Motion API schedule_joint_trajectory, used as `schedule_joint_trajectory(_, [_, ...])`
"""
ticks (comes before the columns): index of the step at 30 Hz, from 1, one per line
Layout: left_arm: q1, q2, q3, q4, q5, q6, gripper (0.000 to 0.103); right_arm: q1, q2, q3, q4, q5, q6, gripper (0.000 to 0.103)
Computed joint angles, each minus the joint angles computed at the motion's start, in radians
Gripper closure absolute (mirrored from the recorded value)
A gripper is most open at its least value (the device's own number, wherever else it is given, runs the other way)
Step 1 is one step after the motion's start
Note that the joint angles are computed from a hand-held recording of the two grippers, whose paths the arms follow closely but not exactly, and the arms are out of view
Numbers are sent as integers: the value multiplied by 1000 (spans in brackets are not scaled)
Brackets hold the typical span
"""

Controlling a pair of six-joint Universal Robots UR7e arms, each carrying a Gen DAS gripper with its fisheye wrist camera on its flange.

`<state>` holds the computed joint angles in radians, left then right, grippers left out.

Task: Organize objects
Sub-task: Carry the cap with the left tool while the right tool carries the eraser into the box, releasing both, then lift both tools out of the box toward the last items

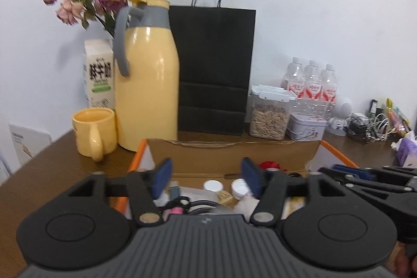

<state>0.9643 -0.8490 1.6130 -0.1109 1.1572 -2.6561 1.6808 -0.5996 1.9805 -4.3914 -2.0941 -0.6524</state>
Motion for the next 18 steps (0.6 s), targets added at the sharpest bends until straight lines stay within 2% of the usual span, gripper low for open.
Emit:
schedule_joint_trajectory(1, [-4, -6, 11, -20, -14, 7, 10, -1, -1, 5, -5, -5, 3, 61])
schedule_joint_trajectory(2, [-6, -13, 23, -43, -25, 14, 5, 1, 0, 6, -13, -16, 0, 51])
schedule_joint_trajectory(3, [-8, -19, 32, -59, -29, 21, 1, 4, 2, 6, -24, -26, -6, 36])
schedule_joint_trajectory(5, [-9, -31, 48, -84, -34, 24, 0, 9, 6, 7, -49, -36, -21, 23])
schedule_joint_trajectory(7, [-11, -35, 54, -93, -44, 24, 0, 12, 8, 11, -70, -34, -27, 4])
schedule_joint_trajectory(9, [-9, -36, 53, -85, -41, 20, 0, 16, 9, 14, -84, -32, -35, 0])
schedule_joint_trajectory(18, [-8, -56, 77, -98, -30, 8, 0, 28, 14, 17, -98, -44, -52, 0])
